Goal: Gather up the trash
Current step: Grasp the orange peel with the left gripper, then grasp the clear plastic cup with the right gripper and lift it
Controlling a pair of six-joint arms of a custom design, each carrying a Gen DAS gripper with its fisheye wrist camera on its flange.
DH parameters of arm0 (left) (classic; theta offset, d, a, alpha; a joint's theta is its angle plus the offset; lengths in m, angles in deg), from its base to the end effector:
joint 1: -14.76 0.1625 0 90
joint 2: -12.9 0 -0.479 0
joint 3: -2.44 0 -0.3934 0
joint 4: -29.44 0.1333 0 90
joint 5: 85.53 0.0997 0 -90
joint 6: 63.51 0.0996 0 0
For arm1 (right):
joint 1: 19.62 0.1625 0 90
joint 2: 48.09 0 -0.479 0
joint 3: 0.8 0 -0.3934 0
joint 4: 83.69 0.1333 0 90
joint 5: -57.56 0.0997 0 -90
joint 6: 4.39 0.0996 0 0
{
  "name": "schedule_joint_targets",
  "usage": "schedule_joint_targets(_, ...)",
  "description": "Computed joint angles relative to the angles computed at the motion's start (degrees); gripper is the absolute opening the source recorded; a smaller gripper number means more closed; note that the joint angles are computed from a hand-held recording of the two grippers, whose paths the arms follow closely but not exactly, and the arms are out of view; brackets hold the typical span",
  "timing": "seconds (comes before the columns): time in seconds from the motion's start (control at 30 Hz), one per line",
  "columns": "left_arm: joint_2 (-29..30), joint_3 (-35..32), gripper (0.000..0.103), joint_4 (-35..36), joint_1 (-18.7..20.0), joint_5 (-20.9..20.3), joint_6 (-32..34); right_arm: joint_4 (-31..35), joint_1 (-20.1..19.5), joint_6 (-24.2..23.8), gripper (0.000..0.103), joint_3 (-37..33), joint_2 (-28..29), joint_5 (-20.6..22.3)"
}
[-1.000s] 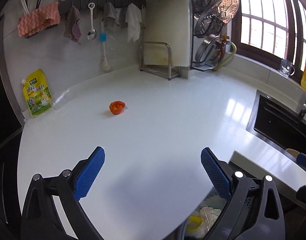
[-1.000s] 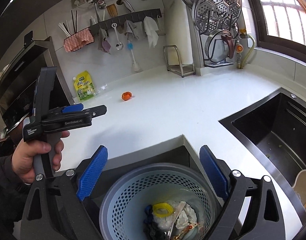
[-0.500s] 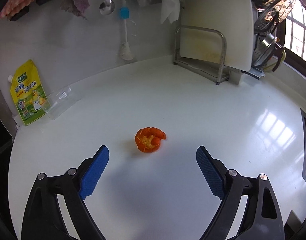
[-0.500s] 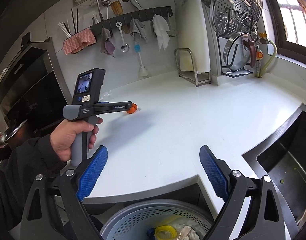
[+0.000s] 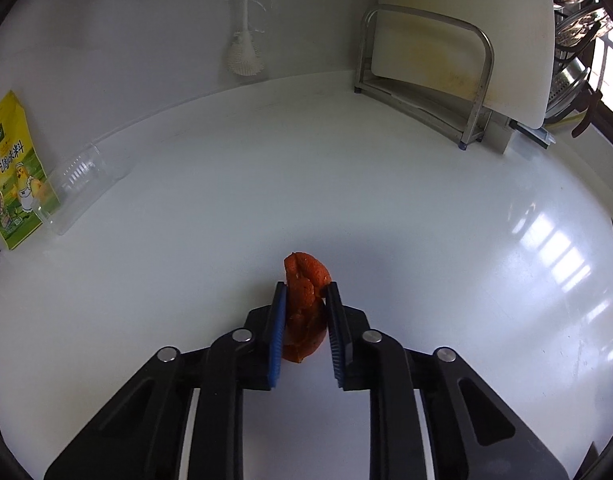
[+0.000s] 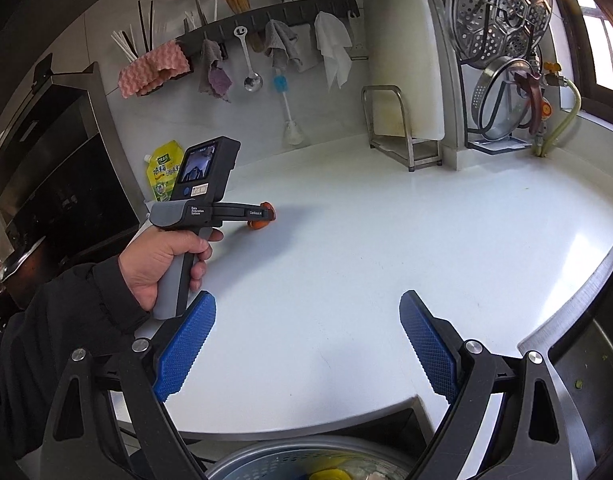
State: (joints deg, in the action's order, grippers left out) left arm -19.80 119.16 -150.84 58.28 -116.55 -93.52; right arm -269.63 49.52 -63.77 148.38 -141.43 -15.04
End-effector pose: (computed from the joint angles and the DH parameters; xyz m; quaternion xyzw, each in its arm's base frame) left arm -0.2474 -0.5364 -0.0101 0.0979 0.8640 -0.3416 0.3566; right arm 0.0347 -0.3669 0.3067 0.3553 -0.8595 0.3507 0.1097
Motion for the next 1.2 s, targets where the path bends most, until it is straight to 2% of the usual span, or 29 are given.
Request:
schedule_joint_targets(0.1,-1.59,2.45,0.012,-2.99,-0.63,-0.07,0.37,-1.98,3.46,1.14,0.089,-1.77,3.12,-2.06)
schedule_joint_targets(0.27,-5.29,9.22,0.012,-7.31,-2.48,5.51,-1.83,-3.22,12.30,4.70,0.089,-7.04,10.22,-6.76)
schedule_joint_targets(0.33,-7.25,11.37,0.012,-7.45,-2.35,7.54,-3.33,-2.36,16.26,6.84,0.089,-9.95,13.87,-8.62)
schedule_joint_targets(0.43,-10.82,14.91,0.012,-3.86,-2.45,11.82,-8.58,-1.60,21.96,9.13,0.089,-14.78,20.55,-12.21)
schedule_joint_targets(0.5,-13.45,17.10,0.012,-2.63,-2.15,12.65,-11.20,-1.18,24.73,10.57,0.089,-18.30,25.07,-13.89)
schedule_joint_targets(0.7,-21.65,20.94,0.012,9.93,-1.55,16.12,-23.42,2.43,30.94,11.69,0.089,-29.12,36.80,-17.61)
schedule_joint_targets(0.8,-26.06,21.95,0.012,19.72,-1.63,17.87,-31.75,6.26,33.76,14.02,0.089,-35.22,42.16,-20.40)
schedule_joint_targets(0.9,-27.99,23.10,0.012,20.09,-1.61,17.58,-33.35,10.40,35.93,20.20,0.089,-42.19,47.42,-24.18)
schedule_joint_targets(1.03,-29.48,24.01,0.012,21.65,-1.73,18.28,-36.34,15.19,37.99,27.89,0.089,-50.40,53.21,-26.00)
schedule_joint_targets(1.13,-29.20,24.68,0.012,17.47,-1.93,18.02,-33.87,18.63,39.44,31.72,0.089,-55.73,57.17,-26.65)
schedule_joint_targets(1.2,-29.65,24.82,0.012,18.64,-2.06,18.23,-35.05,20.90,40.22,35.11,0.089,-59.11,59.72,-27.97)
